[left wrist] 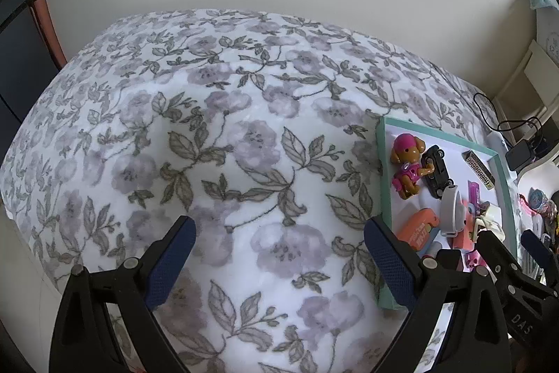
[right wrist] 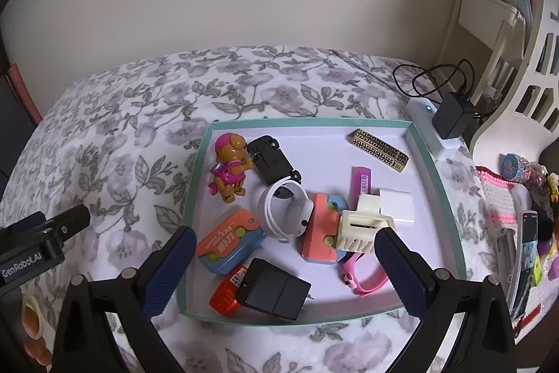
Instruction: Organize rigid objects
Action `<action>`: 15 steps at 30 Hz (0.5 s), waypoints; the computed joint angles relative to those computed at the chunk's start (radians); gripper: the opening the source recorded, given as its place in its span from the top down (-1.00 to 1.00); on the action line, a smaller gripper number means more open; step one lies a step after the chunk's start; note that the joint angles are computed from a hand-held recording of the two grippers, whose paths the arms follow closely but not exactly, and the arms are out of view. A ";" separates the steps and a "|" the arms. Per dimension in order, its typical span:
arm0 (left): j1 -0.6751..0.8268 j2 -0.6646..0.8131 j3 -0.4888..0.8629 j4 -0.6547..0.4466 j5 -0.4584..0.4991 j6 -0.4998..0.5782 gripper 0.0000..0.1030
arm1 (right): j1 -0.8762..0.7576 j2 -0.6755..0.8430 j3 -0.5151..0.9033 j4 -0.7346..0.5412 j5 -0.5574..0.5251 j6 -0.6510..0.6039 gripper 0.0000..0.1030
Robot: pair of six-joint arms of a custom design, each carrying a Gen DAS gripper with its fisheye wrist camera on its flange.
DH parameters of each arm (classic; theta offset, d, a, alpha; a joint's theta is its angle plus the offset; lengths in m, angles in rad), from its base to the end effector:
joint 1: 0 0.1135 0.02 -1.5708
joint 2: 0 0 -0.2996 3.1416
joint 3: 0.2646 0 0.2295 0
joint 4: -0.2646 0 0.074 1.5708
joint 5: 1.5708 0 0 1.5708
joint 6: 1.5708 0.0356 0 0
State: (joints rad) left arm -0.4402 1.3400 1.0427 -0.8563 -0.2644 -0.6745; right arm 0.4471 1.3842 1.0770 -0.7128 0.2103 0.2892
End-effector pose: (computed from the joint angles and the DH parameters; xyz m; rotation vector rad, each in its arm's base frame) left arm 0.2073 -0.0874 0.2986 -0.3839 2.6239 0.0023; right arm 0.2292 0.1017 0.3054 -0.1255 2.5528 0.0082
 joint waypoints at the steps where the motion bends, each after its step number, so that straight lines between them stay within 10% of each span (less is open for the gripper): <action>1: -0.005 -0.003 0.002 -0.005 -0.009 -0.002 -0.88 | 0.003 -0.005 -0.001 -0.001 0.002 0.000 -1.00; 15: -0.059 0.016 0.038 -0.043 -0.079 -0.001 -0.88 | 0.016 -0.009 0.004 0.002 0.003 -0.016 -1.00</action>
